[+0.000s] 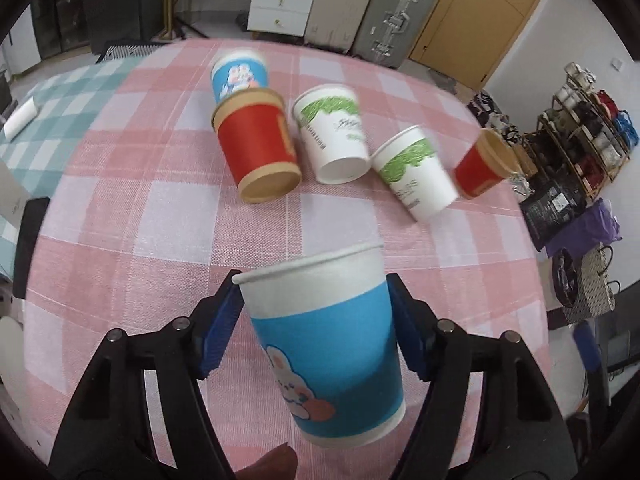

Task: Flip cup upright
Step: 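Lift the blue cup with the left tool, carry it toward the right tool, release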

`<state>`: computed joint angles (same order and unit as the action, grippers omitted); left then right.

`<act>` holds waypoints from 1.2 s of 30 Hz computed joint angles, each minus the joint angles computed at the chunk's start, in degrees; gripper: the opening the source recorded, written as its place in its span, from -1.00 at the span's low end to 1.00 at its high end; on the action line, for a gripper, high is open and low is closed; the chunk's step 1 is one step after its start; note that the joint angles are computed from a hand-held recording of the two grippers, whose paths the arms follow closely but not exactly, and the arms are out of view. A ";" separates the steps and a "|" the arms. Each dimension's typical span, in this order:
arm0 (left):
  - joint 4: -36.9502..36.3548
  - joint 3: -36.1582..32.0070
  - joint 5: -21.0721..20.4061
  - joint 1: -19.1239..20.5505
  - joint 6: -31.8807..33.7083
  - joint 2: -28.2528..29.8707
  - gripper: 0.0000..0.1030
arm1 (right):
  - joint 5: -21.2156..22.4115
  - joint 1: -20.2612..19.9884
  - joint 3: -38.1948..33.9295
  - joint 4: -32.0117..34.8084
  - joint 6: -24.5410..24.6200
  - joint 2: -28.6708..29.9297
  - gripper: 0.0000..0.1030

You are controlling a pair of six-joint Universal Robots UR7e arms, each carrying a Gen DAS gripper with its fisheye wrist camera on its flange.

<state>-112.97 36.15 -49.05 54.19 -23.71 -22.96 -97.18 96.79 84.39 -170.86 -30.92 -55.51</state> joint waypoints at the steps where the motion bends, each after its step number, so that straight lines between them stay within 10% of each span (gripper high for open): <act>1: -0.55 1.17 -0.20 -0.51 0.42 -0.99 0.32 | -0.05 0.19 0.56 -0.54 -0.11 -0.32 1.00; 20: -8.11 39.38 -2.59 -8.41 -3.72 -25.14 0.34 | -2.38 3.24 11.53 -5.17 -0.51 -5.75 1.00; 36: -7.67 37.70 -7.78 -1.31 -4.62 -19.86 0.61 | -5.10 3.35 11.24 -2.98 -0.08 -4.51 1.00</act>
<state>-120.64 73.85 -56.83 52.88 -28.34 -42.83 -102.27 100.13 95.63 -173.84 -31.00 -60.02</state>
